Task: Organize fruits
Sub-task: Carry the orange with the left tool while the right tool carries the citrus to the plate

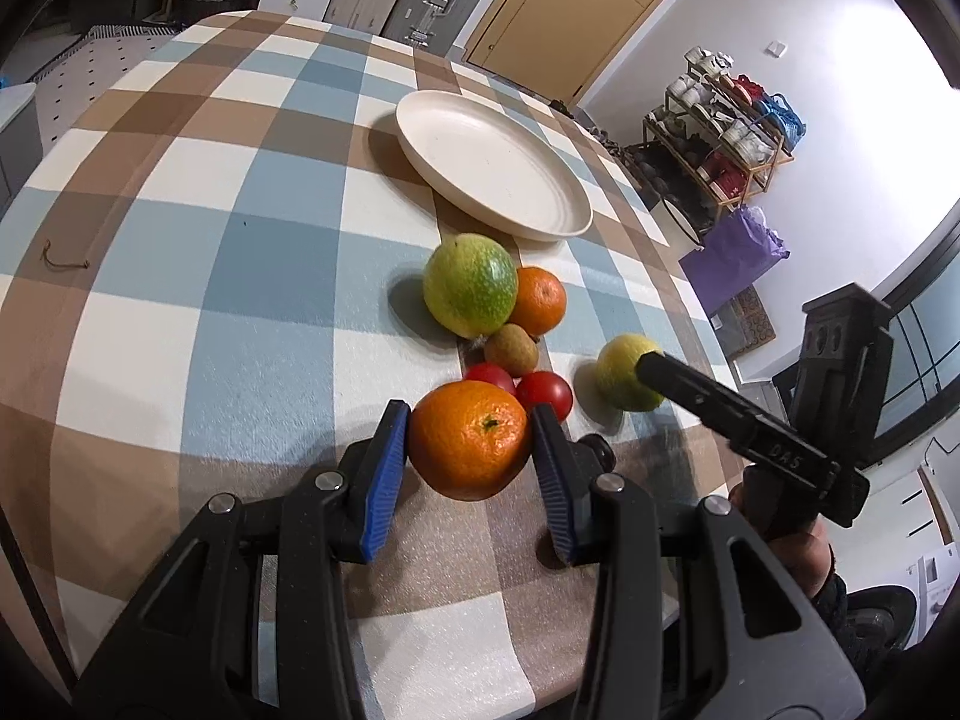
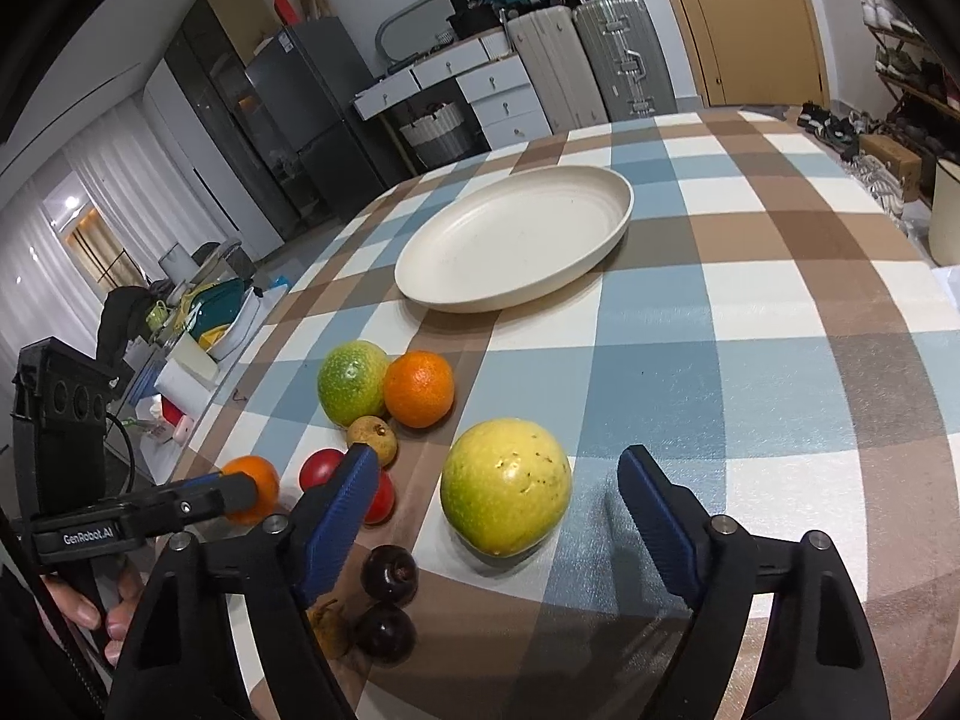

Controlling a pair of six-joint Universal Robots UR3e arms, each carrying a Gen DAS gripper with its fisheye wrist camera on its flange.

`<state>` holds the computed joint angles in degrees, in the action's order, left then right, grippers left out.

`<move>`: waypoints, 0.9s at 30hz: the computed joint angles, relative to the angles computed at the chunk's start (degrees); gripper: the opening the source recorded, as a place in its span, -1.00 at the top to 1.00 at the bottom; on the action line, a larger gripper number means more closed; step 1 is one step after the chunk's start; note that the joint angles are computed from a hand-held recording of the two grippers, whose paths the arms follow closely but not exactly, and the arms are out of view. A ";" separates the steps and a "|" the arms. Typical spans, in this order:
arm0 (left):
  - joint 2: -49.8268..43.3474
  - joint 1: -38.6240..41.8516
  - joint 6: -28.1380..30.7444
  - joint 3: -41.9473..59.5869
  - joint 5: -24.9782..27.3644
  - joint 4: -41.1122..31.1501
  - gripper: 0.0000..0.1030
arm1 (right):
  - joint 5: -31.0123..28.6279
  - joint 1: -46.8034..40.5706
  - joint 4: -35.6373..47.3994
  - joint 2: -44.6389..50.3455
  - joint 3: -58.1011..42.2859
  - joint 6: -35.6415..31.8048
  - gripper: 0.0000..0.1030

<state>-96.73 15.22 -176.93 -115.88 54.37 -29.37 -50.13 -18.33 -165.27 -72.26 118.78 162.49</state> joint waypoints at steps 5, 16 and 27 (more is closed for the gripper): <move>-1.17 0.17 -0.45 2.25 0.53 0.26 0.26 | -1.60 1.22 3.52 1.90 -3.17 -0.67 0.04; -5.20 -1.90 -1.69 9.16 2.24 -0.57 0.26 | 2.11 -0.51 7.38 3.26 -5.18 -1.69 0.05; -12.10 -4.21 -2.50 22.94 4.15 -4.63 0.26 | 10.25 -2.21 12.62 4.19 -10.86 -2.08 0.05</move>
<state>-108.84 11.01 -179.42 -92.94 58.53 -34.00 -39.87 -20.54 -152.66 -68.07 107.92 160.41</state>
